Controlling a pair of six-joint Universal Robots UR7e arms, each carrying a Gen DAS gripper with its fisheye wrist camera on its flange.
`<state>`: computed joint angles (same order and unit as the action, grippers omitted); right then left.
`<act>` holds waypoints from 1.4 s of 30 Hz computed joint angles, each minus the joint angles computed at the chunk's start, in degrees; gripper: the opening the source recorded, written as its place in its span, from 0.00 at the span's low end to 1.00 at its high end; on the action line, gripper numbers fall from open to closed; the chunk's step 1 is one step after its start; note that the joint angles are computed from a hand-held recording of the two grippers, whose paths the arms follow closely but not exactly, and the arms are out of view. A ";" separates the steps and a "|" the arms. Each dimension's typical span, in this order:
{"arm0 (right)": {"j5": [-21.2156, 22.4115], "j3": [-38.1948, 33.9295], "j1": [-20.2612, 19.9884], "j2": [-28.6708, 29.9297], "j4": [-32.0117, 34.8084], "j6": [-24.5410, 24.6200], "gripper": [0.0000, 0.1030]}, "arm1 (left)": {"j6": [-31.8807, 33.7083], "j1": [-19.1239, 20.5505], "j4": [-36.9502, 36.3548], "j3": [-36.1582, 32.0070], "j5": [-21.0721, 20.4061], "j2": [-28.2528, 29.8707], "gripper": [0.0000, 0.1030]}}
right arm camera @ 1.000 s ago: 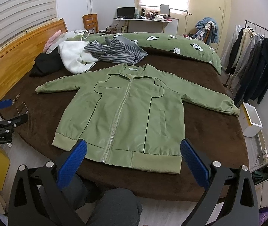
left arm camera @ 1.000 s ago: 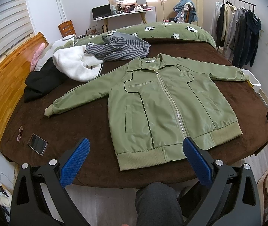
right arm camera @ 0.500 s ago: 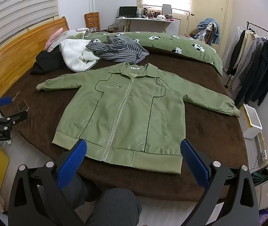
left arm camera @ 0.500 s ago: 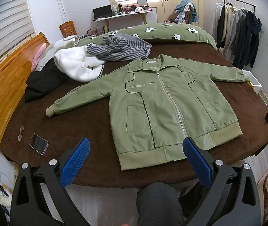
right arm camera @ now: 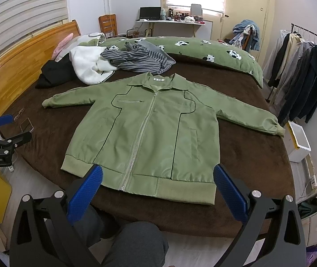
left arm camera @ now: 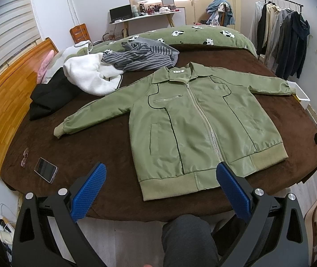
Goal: Fold large clothes
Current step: 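Move the right gripper to a ribbed sleeve cuff and grasp it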
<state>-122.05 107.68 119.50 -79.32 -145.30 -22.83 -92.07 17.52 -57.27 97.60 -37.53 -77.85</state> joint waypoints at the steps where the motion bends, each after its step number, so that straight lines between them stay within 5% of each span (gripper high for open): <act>1: 0.07 0.03 -0.10 0.00 -0.13 0.18 0.94 | 0.34 0.08 -0.24 0.07 0.05 -0.17 0.94; 11: -2.82 -1.69 -3.75 2.26 -6.89 1.05 0.94 | 13.09 5.72 -12.62 -2.30 4.82 3.81 0.94; 15: -3.39 -4.63 -6.66 4.08 -8.89 1.25 0.95 | 24.63 9.38 -23.60 -4.11 6.45 7.61 0.94; 19: -11.97 -7.40 -8.24 8.56 -16.88 -4.29 0.94 | 39.89 12.92 -38.90 -6.37 6.63 12.75 0.94; 25: -7.15 -13.55 -15.89 10.89 -14.38 0.70 0.95 | 59.66 19.15 -57.77 -13.64 3.08 23.40 0.94; 30: -6.48 -19.06 -21.06 15.17 -17.01 0.22 0.95 | 70.43 24.96 -66.80 -23.86 -1.44 33.93 0.94; 33: 1.02 -20.86 -24.67 16.06 -19.46 0.13 0.94 | 73.63 28.92 -68.14 -34.20 -6.40 41.62 0.94; 42: 3.71 -31.36 -30.59 23.47 -22.39 -0.48 0.94 | 79.95 34.78 -58.45 -63.99 -4.13 62.20 0.94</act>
